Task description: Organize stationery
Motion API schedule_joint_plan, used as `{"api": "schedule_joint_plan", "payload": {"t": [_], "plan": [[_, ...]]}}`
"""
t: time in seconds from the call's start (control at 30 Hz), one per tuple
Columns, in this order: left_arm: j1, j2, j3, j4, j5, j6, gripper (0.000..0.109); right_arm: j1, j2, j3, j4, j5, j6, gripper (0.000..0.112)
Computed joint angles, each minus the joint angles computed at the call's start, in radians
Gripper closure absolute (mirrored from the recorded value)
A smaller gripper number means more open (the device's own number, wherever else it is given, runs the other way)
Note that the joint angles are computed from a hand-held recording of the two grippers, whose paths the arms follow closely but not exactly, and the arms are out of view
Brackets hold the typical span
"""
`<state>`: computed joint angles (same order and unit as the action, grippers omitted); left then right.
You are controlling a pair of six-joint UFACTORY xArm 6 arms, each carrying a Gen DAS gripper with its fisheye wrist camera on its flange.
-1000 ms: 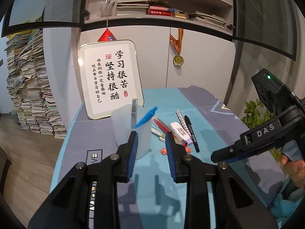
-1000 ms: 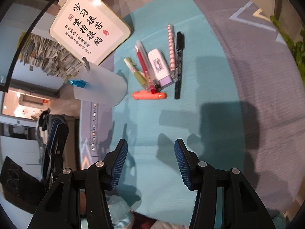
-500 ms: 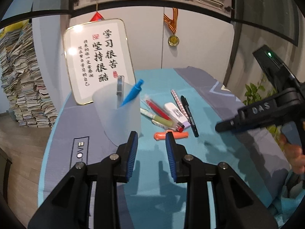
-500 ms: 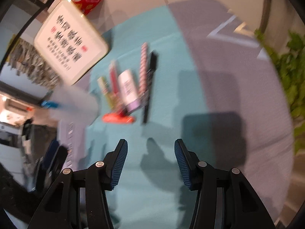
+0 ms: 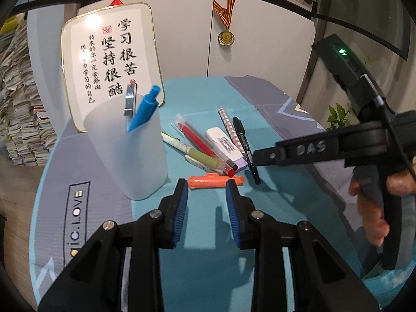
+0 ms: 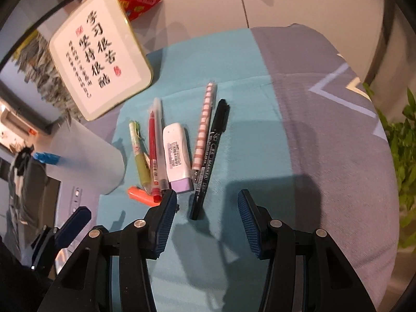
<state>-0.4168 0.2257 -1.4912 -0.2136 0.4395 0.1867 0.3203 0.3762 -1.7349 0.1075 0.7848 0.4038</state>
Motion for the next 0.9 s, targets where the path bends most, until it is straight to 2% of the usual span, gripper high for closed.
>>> {"api": "schedule_joint_plan", "payload": {"t": [0.2, 0.37, 0.47, 0.53, 0.67, 0.77, 0.87, 0.9], "plan": [[0.001, 0.015, -0.012, 0.004, 0.011, -0.002, 0.081, 0.006, 0.042, -0.042, -0.008, 0.046, -0.006, 0.061], [0.008, 0.022, -0.024, 0.004, 0.012, -0.026, 0.081, 0.008, 0.012, -0.002, -0.01, -0.013, -0.017, 0.061], [0.007, 0.062, -0.09, -0.028, 0.052, -0.047, 0.081, 0.015, 0.029, -0.031, -0.055, 0.007, -0.011, 0.061], [0.001, 0.101, -0.147, 0.014, 0.074, -0.106, 0.081, 0.014, 0.051, -0.055, -0.038, 0.032, -0.02, 0.061], [-0.007, 0.169, -0.246, 0.084, 0.116, -0.182, 0.081, 0.022, 0.067, -0.077, -0.113, 0.06, 0.013, 0.072], [-0.009, 0.216, -0.319, 0.159, 0.165, -0.278, 0.081, 0.014, 0.04, -0.045, -0.154, 0.063, 0.044, 0.075], [-0.016, 0.273, -0.41, 0.193, 0.234, -0.319, 0.081, 0.007, 0.011, -0.002, -0.173, 0.049, 0.054, 0.097], [-0.019, 0.291, -0.438, 0.201, 0.258, -0.322, 0.081, 0.008, 0.002, 0.01, -0.182, 0.048, 0.049, 0.101]]}}
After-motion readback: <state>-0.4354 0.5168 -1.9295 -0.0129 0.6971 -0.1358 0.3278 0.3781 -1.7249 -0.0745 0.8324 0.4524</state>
